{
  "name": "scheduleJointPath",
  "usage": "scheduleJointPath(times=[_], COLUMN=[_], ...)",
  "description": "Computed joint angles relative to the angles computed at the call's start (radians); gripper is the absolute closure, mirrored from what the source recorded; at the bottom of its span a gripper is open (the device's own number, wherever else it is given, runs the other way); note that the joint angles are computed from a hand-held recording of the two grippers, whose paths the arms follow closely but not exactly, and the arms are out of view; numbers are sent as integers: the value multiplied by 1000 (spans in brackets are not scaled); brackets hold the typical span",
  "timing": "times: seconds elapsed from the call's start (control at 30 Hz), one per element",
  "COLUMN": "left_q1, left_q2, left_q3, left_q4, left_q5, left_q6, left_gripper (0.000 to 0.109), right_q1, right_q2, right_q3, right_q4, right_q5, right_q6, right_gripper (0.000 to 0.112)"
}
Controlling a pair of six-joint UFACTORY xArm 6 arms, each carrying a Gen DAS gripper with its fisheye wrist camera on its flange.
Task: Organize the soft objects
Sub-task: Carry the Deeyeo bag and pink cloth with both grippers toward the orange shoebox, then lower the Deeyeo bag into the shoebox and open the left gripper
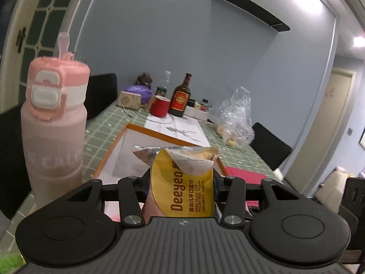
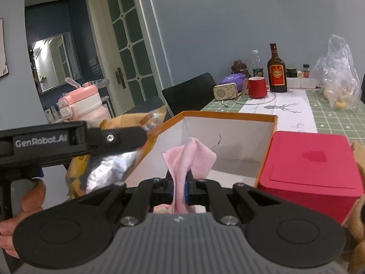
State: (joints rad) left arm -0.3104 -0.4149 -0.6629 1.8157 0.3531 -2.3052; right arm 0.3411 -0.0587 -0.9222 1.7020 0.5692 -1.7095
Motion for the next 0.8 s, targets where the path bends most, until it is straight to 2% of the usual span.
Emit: scheduleJointPath(times=[0.07, 0.13, 0.17, 0.27, 0.33, 0.47, 0.63, 0.73, 0.8], left_q1=[-16, -30, -33, -6, 8, 12, 46, 45, 55], left_q2=[7, 13, 13, 26, 49, 81, 112, 117, 106], left_q3=[1, 2, 6, -1, -16, -28, -43, -45, -44], left_q4=[-42, -90, -86, -24, 8, 27, 50, 27, 117], left_q5=[40, 79, 95, 61, 42, 50, -15, 5, -12], left_q6=[56, 111, 96, 35, 16, 4, 1, -7, -103], left_gripper=[56, 56, 56, 56, 56, 56, 54, 41, 24], right_q1=[12, 25, 29, 14, 26, 9, 17, 17, 13], right_q2=[11, 18, 21, 21, 29, 28, 19, 18, 19], right_q3=[-10, -11, -9, 22, 16, 24, 31, 31, 31], right_q4=[67, 201, 283, 455, 455, 458, 510, 510, 504], right_q5=[-25, -66, -75, -4, -32, -3, -16, -20, -16], right_q6=[-57, -171, -246, -441, -440, -396, -460, -455, -436], right_gripper=[107, 107, 107, 107, 107, 107, 107, 106, 106])
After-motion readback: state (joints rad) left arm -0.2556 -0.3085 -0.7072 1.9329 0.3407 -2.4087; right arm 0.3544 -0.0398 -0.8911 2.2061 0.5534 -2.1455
